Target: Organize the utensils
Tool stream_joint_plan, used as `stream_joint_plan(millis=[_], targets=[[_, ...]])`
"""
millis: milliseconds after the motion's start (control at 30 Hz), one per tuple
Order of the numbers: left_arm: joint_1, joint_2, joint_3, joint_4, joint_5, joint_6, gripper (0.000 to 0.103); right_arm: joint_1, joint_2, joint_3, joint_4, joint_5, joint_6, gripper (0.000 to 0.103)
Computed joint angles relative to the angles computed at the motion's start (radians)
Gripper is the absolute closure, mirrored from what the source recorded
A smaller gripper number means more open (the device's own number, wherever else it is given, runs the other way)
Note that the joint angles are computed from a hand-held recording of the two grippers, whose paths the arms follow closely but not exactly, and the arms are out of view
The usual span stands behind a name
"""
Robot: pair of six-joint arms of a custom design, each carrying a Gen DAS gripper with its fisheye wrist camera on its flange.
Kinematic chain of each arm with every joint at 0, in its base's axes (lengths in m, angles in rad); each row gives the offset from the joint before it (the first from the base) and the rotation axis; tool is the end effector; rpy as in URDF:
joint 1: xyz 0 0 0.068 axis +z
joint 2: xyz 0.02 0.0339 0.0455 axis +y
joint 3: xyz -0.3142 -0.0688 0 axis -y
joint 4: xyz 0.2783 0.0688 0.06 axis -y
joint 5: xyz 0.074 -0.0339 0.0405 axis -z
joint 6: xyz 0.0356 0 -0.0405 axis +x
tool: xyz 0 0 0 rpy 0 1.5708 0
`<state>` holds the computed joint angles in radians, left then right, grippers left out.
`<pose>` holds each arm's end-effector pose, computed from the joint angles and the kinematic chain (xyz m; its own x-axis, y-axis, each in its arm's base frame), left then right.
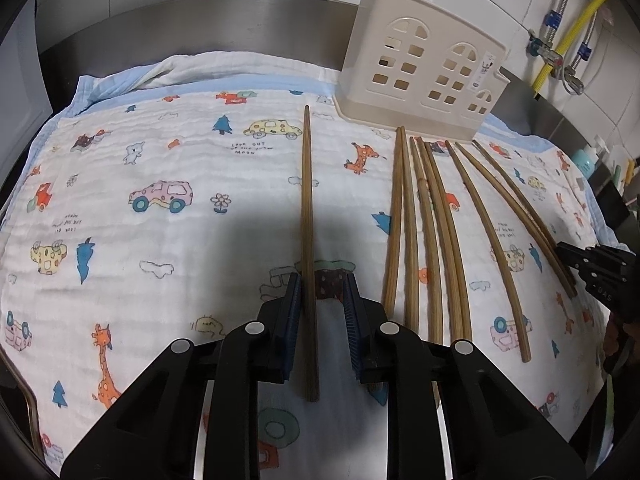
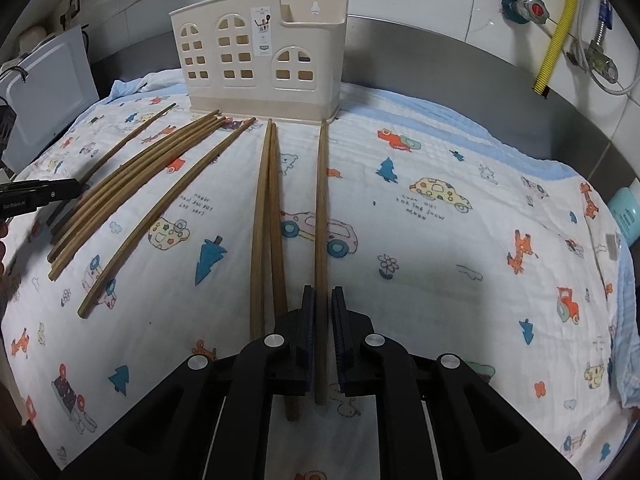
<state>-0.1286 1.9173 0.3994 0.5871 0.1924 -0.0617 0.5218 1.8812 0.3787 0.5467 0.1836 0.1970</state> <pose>0.2633 -0.0409 0.0469 -0.8087 0.0436 -0.5866 0.1896 0.9633 -0.1899 0.2267 0.1228 0.0501 -0.7724 -0.2221 -0.5950 -0.2524 0.9670 -0.0333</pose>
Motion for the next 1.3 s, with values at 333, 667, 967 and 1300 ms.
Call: stream_joint_plan(millis=[333,667,967,1300], targets=[[-0.018,0.009,0.019,-0.008,-0.049,-0.008,0.091,0.023,0.005,-0.002,0.009,0.041,0.003,0.096],[0.006,-0.081,-0.014,-0.030,-0.018,-0.006,0.098,0.092,-0.140,-0.039,-0.056,0.127,0.068,0.096],[0.044,-0.286,-0.053,-0.107,0.047,0.013,0.098,0.165,-0.419,-0.028,-0.231,0.217,0.099,0.096],[0.035,-0.425,-0.030,-0.174,0.077,0.055,0.098,0.181,-0.515,0.085,-0.362,0.256,0.077,0.096]])
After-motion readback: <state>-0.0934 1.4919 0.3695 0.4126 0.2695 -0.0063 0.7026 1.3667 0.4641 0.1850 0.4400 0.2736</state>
